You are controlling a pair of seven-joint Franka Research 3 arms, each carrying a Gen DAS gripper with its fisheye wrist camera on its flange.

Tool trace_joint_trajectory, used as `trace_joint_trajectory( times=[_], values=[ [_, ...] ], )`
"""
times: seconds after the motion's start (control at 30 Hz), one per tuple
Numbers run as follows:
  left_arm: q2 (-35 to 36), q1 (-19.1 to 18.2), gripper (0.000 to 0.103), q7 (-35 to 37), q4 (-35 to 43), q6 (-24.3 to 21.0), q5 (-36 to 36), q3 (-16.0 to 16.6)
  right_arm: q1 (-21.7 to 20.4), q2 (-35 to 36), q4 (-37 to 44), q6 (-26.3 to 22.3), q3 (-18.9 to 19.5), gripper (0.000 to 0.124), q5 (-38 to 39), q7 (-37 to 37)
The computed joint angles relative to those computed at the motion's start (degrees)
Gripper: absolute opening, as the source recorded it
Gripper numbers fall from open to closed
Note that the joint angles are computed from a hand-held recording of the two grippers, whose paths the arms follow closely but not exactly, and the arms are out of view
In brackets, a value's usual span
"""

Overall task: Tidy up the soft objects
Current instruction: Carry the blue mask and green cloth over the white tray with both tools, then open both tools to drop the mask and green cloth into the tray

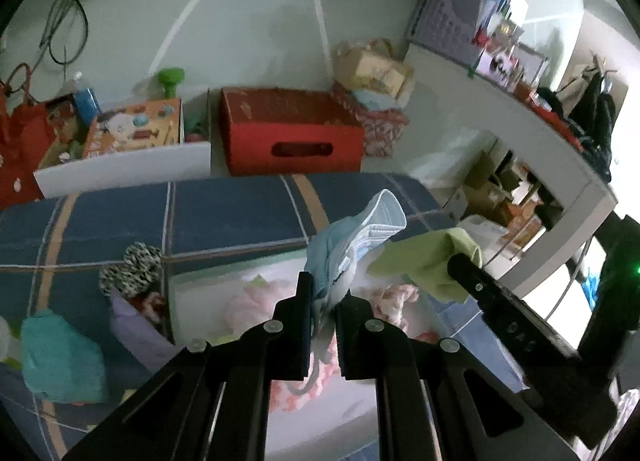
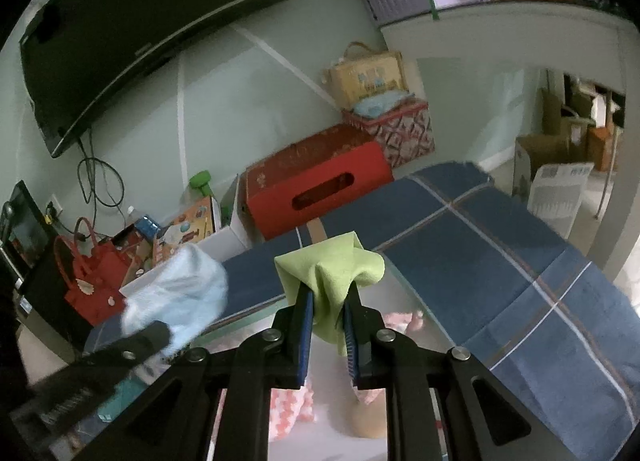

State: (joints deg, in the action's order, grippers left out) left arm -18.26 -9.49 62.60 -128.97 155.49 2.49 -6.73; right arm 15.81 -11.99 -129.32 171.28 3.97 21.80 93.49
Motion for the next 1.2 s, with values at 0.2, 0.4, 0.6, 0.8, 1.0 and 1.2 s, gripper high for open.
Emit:
trace_joint_trajectory(
  times=[0.2, 0.4, 0.6, 0.8, 1.0, 1.2],
  values=[
    [3.6, -0.58, 0.01, 0.05, -1.13, -2.13, -3.47, 0.53, -0.31, 3.19, 2.66, -8.46, -0.67, 0.016, 0.62, 0.79],
    [4.17, -0.81, 0.01, 1.68, -3.03, -1.67, -7.02, 0.79, -1.22, 5.12, 4.35, -14.89, -0.51, 0.018, -1.02, 3.15],
    [3.83, -0.88, 0.01, 2.78, -4.76, -1.63, -10.11, 1.28, -1.63, 6.2, 5.53, -18.93, -0.22, 0.018, -3.92, 5.79],
    [2.92, -1.36, 0.016, 3.78, -4.59, -3.1, -11.53, 1.42, -2.27, 4.81, 5.52, -19.92, 0.57, 0.018, -10.19, 9.9],
    [1.22, -1.68, 0.039, 4.21, -4.54, -5.76, -12.33, 1.26, -2.28, 3.58, 5.42, -20.13, 0.72, 0.022, -12.71, 11.07],
    [-1.43, -0.32, 0.043, 1.03, -5.28, -7.23, -9.62, 0.5, -2.79, 2.22, 4.77, -19.64, 0.98, 0.022, -14.64, 12.29]
  ],
)
